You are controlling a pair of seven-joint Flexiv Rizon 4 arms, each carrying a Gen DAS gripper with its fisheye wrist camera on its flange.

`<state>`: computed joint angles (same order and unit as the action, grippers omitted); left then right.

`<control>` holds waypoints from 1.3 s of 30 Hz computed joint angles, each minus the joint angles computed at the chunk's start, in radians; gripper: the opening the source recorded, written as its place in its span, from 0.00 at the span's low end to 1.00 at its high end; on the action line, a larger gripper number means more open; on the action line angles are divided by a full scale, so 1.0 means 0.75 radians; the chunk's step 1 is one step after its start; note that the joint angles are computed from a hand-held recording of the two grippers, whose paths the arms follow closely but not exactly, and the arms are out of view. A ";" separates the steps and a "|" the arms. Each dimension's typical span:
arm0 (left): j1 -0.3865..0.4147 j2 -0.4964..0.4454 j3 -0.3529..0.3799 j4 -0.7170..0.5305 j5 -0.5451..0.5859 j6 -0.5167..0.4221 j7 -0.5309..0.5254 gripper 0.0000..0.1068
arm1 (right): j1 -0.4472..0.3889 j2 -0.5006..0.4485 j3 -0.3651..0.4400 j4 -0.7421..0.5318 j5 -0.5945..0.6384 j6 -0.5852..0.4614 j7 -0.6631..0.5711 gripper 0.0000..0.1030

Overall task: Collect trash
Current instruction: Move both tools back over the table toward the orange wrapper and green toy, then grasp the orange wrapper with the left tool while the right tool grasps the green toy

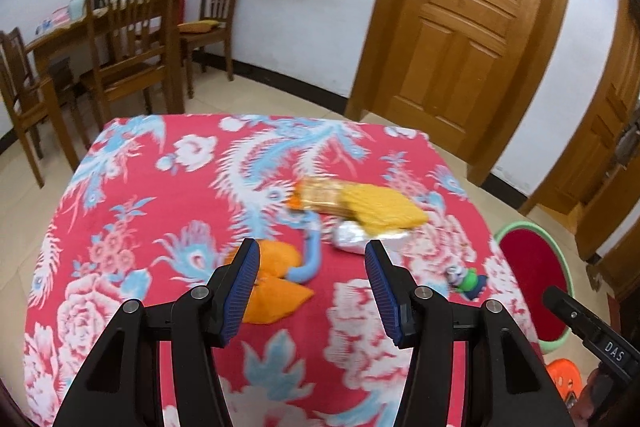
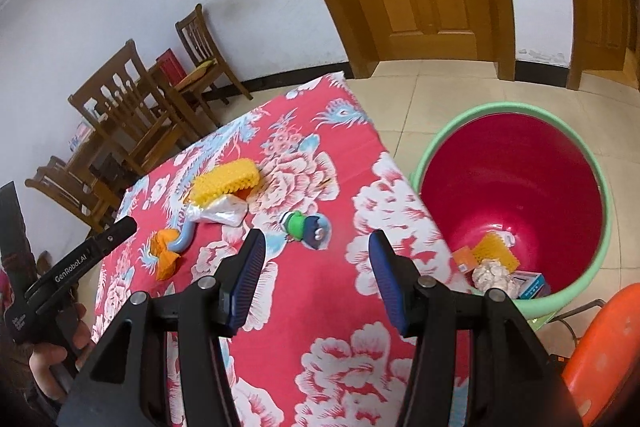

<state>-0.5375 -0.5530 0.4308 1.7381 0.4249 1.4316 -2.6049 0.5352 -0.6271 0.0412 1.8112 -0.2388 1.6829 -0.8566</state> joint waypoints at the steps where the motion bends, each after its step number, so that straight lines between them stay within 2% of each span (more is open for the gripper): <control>1: 0.004 0.001 0.004 0.008 -0.001 0.000 -0.006 0.53 | 0.001 -0.010 0.005 -0.015 -0.005 -0.015 -0.001 0.54; 10: 0.067 -0.023 -0.019 0.038 -0.046 -0.008 0.001 0.53 | -0.013 -0.092 0.059 -0.132 -0.040 -0.121 -0.016 0.54; 26: 0.166 -0.119 -0.103 0.046 -0.269 0.019 0.174 0.53 | -0.015 -0.199 0.083 -0.283 -0.055 -0.259 -0.024 0.54; 29: 0.192 -0.130 -0.135 0.058 -0.312 0.055 0.221 0.53 | -0.007 -0.211 0.077 -0.295 -0.060 -0.262 -0.028 0.54; 35: 0.169 -0.150 -0.115 0.069 -0.397 0.099 0.290 0.52 | -0.008 -0.233 0.082 -0.319 -0.052 -0.282 -0.024 0.54; 39: 0.172 -0.154 -0.127 0.086 -0.451 0.137 0.348 0.42 | 0.009 -0.234 0.058 -0.313 -0.060 -0.266 -0.020 0.53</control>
